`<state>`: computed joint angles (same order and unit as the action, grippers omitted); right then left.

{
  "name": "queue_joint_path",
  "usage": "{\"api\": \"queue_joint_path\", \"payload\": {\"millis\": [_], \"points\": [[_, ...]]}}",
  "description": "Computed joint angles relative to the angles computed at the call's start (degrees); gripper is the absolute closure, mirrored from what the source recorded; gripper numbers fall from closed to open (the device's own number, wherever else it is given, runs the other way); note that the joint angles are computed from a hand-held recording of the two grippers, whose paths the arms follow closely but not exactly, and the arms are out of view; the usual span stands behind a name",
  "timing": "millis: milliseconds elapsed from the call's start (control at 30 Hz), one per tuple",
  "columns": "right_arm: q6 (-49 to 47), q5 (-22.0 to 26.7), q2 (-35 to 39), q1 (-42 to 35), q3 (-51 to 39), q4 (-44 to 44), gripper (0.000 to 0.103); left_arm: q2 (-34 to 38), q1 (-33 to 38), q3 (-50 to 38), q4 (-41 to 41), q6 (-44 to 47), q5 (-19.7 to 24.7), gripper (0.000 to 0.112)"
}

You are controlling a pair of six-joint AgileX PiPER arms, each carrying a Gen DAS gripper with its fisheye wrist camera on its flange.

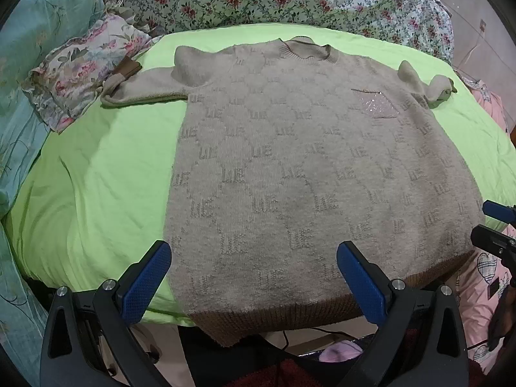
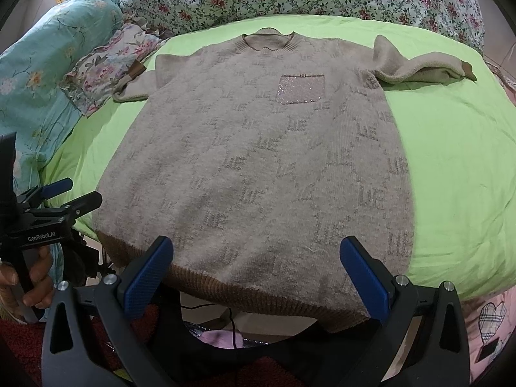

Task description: Fold small clothes

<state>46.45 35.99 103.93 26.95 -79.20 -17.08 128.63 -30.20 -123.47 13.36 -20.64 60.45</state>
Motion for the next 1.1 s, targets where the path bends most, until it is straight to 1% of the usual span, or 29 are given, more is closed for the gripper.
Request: {"api": "queue_joint_path", "payload": {"millis": [33,100,133,200,267,367,467,567,867,933,967,1000,1100], "points": [[-1.59,2.54,0.66,-0.14,-1.5,1.53,0.0,0.17,0.04,-0.38,-0.34,0.14,0.48,0.01],[-2.69,3.91,0.99,-0.31,-2.23,2.56,0.0,-0.78,-0.14,1.96,1.04,-0.87,-2.46,0.01],[-2.1,2.39,0.64,-0.32,-1.44,2.37,0.0,-0.77,-0.17,2.02,1.12,-0.93,-2.56,0.01],[-2.0,2.5,0.64,-0.25,-1.48,2.25,0.0,-0.88,-0.17,2.28,1.11,-1.02,-2.87,0.01],[-1.69,1.42,0.45,-0.31,-0.97,2.16,0.0,-0.91,-0.23,2.36,1.22,-1.19,-2.95,0.01],[-1.71,1.71,0.47,-0.32,-1.1,2.14,0.0,-0.77,-0.25,2.04,1.09,-1.07,-2.54,0.01],[-2.95,4.41,1.17,-0.39,-2.39,3.75,0.0,-0.73,-0.38,2.04,1.27,-1.28,-2.65,0.01],[-1.51,2.38,0.76,-0.22,-1.23,1.89,0.0,-0.88,-0.57,2.63,1.94,-1.73,-3.83,0.01],[-1.52,2.07,0.58,-0.49,-0.97,1.98,0.0,-0.27,-0.55,1.4,3.21,-2.77,-4.83,0.01],[-2.56,2.61,0.55,-1.01,-1.26,2.98,0.0,-0.05,-0.51,0.92,3.11,-2.6,-4.61,0.01],[-2.43,2.25,0.4,-1.11,-0.98,2.93,0.0,0.36,-0.41,0.04,2.76,-2.11,-3.83,0.01],[-3.68,3.9,0.5,-1.64,-1.83,4.21,0.0,0.85,-0.27,-1.01,2.27,-1.5,-2.95,0.01],[-4.53,3.13,-0.09,-2.63,-1.3,5.41,0.0,2.72,0.15,-4.67,1.12,-0.21,-0.57,0.01]]}}
